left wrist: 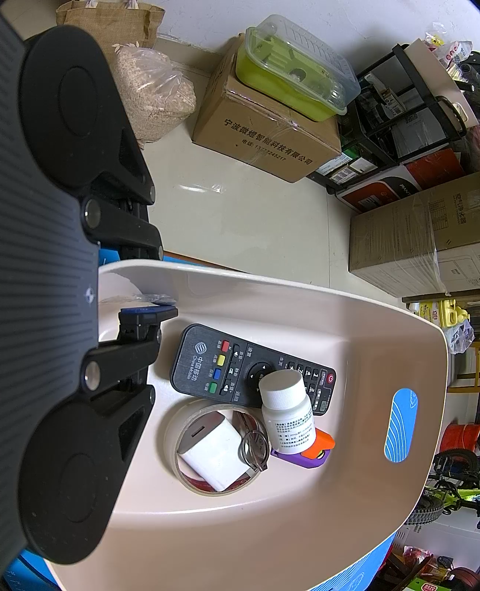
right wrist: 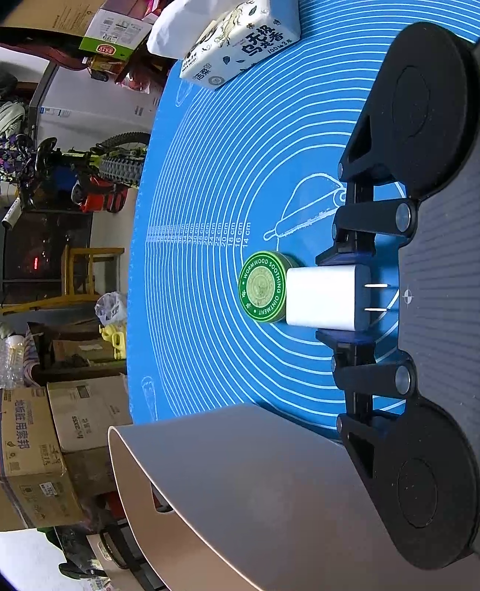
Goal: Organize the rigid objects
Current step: 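Grasp the white charger with the right gripper, then carry the white charger into the basket and release it on the tape roll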
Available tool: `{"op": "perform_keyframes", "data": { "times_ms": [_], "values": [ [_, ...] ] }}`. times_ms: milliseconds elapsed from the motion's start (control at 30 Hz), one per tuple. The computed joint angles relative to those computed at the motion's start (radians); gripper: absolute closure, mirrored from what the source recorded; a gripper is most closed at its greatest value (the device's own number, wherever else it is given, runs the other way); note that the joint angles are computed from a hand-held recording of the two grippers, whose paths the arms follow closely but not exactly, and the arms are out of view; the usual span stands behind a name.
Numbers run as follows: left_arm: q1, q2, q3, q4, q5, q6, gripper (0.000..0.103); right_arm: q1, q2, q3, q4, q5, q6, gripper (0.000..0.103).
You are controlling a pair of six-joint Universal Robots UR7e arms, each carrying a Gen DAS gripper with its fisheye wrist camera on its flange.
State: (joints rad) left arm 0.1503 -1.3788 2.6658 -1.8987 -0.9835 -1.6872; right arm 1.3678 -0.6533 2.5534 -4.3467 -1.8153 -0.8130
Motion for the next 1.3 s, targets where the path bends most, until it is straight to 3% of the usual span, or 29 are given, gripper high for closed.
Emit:
{"op": "perform_keyframes", "data": {
  "times_ms": [267, 700, 1033, 1300],
  "values": [
    [0.000, 0.001, 0.000, -0.001, 0.001, 0.000, 0.089, 0.012, -0.008, 0.012, -0.045, -0.005, 0.009, 0.060],
    [0.001, 0.002, -0.001, -0.002, 0.001, 0.000, 0.089, 0.072, -0.121, 0.062, -0.038, 0.050, 0.107, 0.060],
    [0.002, 0.003, -0.002, -0.001, 0.001, 0.001, 0.089, 0.179, -0.150, 0.109, -0.071, 0.134, 0.111, 0.060],
    [0.002, 0.002, -0.001, -0.001, 0.001, 0.002, 0.089, 0.308, -0.167, 0.092, 0.063, 0.086, 0.122, 0.060]
  ]
}}
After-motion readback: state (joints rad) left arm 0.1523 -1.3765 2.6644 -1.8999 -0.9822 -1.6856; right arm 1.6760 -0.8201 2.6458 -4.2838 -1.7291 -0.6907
